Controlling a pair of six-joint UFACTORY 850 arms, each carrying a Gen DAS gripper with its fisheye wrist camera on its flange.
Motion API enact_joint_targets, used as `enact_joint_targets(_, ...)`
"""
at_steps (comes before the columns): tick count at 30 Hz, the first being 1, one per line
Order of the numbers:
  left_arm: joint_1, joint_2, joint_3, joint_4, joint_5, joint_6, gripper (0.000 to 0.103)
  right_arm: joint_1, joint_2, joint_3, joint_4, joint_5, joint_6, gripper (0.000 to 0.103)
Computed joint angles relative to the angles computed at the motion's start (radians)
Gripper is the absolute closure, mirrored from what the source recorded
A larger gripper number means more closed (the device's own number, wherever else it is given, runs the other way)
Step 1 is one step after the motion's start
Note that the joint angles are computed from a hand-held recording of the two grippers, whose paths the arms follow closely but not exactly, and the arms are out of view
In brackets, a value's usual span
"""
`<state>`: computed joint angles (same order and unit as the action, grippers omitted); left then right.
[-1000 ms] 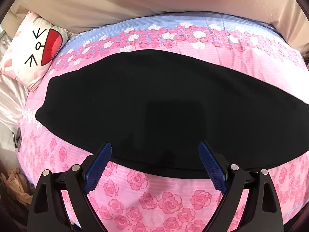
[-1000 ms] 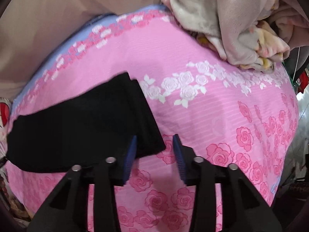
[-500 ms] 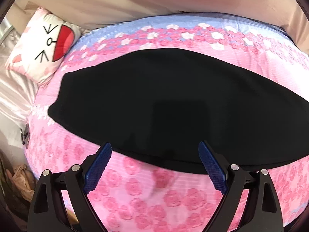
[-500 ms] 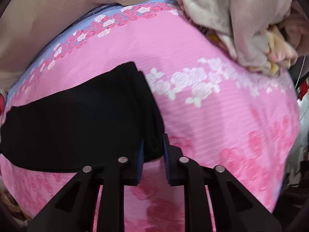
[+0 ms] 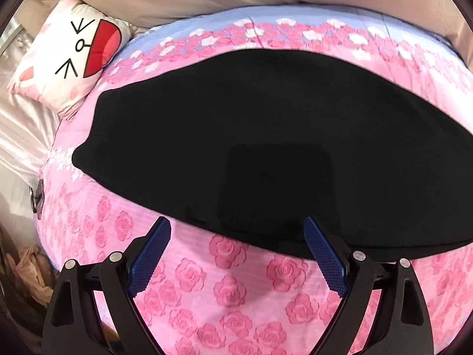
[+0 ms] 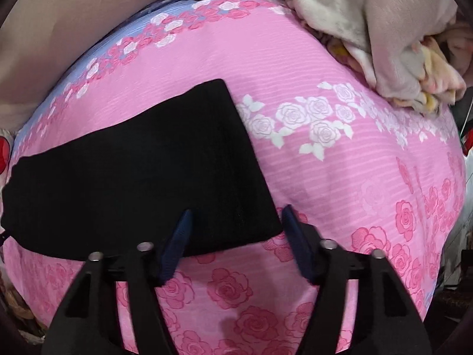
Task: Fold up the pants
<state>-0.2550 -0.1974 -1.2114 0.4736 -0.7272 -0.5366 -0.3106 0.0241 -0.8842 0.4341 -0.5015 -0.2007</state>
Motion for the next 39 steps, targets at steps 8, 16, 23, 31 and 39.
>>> enact_joint_targets(8,-0.012,0.001,-0.047,-0.097,0.081,0.083,0.012,-0.013,0.010,-0.002,0.098,-0.012,0.035,0.088)
enact_joint_targets(16,-0.072,-0.112,-0.079,-0.065,0.080,0.150,0.008,0.159,0.080,-0.146,0.025,-0.003,0.152,0.088)
enact_joint_targets(23,-0.006,-0.118,-0.089,-0.330,0.109,0.412,0.008,0.416,-0.068,-0.411,0.023,-0.007,0.167,0.088)
enact_joint_targets(31,0.043,-0.103,-0.056,-0.501,0.187,0.675,0.006,0.662,-0.408,-0.734,-0.002,-0.105,0.182,0.088)
enact_joint_targets(39,0.210,-0.044,0.003,-0.637,0.203,0.883,0.007,0.752,-0.573,-0.796,-0.021,-0.175,0.234,0.089)
